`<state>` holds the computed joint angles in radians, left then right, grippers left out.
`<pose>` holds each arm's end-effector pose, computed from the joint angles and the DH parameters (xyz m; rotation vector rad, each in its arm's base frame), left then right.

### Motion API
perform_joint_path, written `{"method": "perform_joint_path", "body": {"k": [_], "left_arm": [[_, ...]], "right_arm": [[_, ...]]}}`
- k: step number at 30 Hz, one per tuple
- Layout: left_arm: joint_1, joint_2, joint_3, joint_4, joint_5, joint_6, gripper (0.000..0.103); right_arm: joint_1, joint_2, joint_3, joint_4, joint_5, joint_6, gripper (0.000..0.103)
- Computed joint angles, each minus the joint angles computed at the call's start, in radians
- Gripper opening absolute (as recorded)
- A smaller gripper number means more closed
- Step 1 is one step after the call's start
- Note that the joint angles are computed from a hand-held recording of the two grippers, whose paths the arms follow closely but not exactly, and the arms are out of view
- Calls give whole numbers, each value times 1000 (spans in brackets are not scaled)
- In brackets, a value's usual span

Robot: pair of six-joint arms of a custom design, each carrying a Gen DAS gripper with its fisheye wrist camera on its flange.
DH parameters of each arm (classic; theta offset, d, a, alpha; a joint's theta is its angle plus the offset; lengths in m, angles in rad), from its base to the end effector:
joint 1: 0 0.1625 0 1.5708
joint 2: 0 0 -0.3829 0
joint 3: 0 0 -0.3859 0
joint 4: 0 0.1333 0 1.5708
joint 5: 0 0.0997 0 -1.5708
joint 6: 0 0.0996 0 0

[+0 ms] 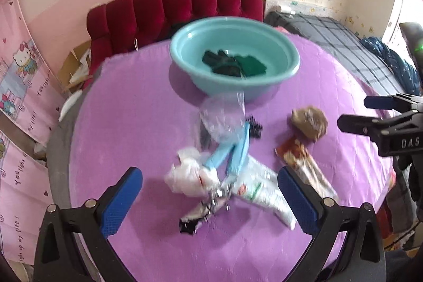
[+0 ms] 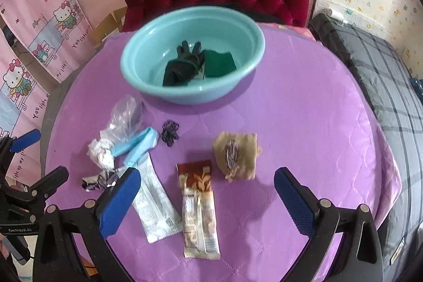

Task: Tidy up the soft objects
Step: 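Move both tools back toward the remaining items on the table, then grasp the brown snack wrapper with the right tool while the left tool grasps the silver foil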

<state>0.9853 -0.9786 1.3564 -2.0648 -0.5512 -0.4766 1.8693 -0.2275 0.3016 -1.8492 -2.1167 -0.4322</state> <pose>-0.1926 -0.6852 0.2976 0.0485 2.2107 -0.7366 0.3347 -0.8102 0.1572 0.8514 -2.4326 0.2153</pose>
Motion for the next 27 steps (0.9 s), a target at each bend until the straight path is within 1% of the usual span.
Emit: {"method": "perform_joint_path", "body": {"k": [2, 4, 5, 8, 11, 14, 17, 21, 27], "left_arm": [[0, -11, 31, 17, 7, -25, 103], [4, -22, 61, 0, -3, -24, 103], [6, -25, 72, -6, -8, -26, 103], [8, -32, 106, -43, -16, -16, 103], [10, -35, 131, -77, -21, -6, 103], [14, -36, 139, -60, -27, -22, 103], [20, -45, 148, -52, -37, -34, 103], [31, -53, 155, -38, -46, -60, 103], [48, -74, 187, -35, -58, -96, 103]], "right_arm": [[-7, -44, 98, -50, -3, 4, 103], [-14, -83, 187, -96, -10, 1, 103], [-17, -112, 251, -135, -12, -3, 103], [-24, -149, 340, -184, -15, -13, 103], [-31, -163, 380, -199, -24, -8, 103], [-36, -165, 393, -198, -30, 1, 103], [-40, -150, 374, -182, -36, -1, 103], [-50, -100, 307, -129, -44, 24, 103], [-59, -31, 228, -78, -63, 12, 103]]}}
